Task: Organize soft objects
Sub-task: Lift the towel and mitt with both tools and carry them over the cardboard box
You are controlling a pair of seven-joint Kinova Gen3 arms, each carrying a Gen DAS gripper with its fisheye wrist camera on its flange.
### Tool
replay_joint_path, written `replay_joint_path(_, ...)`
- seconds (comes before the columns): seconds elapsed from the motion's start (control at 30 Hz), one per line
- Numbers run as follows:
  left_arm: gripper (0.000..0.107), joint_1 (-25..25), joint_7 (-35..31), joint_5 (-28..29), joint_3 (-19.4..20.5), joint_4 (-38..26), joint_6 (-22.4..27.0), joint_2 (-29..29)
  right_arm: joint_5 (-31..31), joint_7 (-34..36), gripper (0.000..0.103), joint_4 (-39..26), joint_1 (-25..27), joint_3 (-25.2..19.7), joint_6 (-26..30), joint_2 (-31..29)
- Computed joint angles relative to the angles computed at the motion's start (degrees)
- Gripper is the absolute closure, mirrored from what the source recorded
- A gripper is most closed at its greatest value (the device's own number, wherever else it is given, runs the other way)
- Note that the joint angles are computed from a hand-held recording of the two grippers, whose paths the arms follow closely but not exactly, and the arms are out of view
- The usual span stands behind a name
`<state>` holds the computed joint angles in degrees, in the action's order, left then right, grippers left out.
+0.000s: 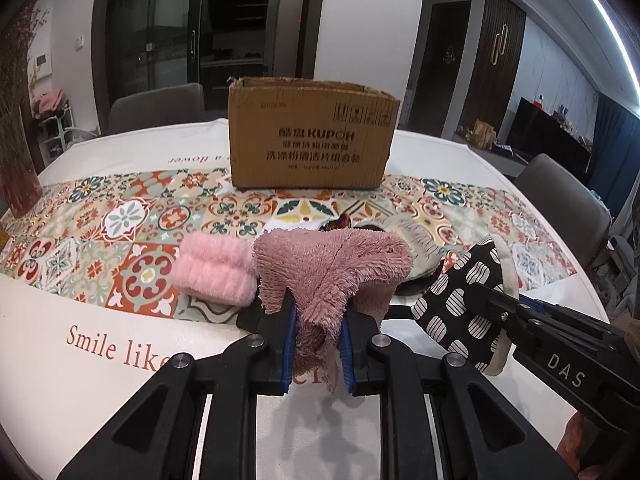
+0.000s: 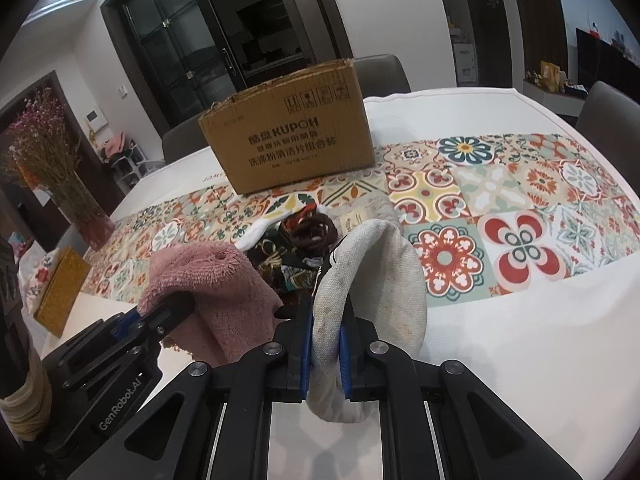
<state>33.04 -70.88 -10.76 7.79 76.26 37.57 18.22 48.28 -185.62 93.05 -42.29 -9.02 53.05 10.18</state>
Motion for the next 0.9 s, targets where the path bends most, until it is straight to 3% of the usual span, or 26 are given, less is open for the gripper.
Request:
replay_joint_path(0.43, 0.088, 0.1, 1.1, -2.7, -0.7, -5.1, 1.0, -1.5, 4.2, 3.2, 0.090, -7.4, -1.9, -0.6, 7.8, 0.1)
replay_joint_path(0.9, 0.088, -4.2, -6.9, 1.6, 0.0, -13.6, -0.9, 0.6, 9.1, 9.1, 0.090, -19.6, -4.9, 2.6, 14.4, 4.5)
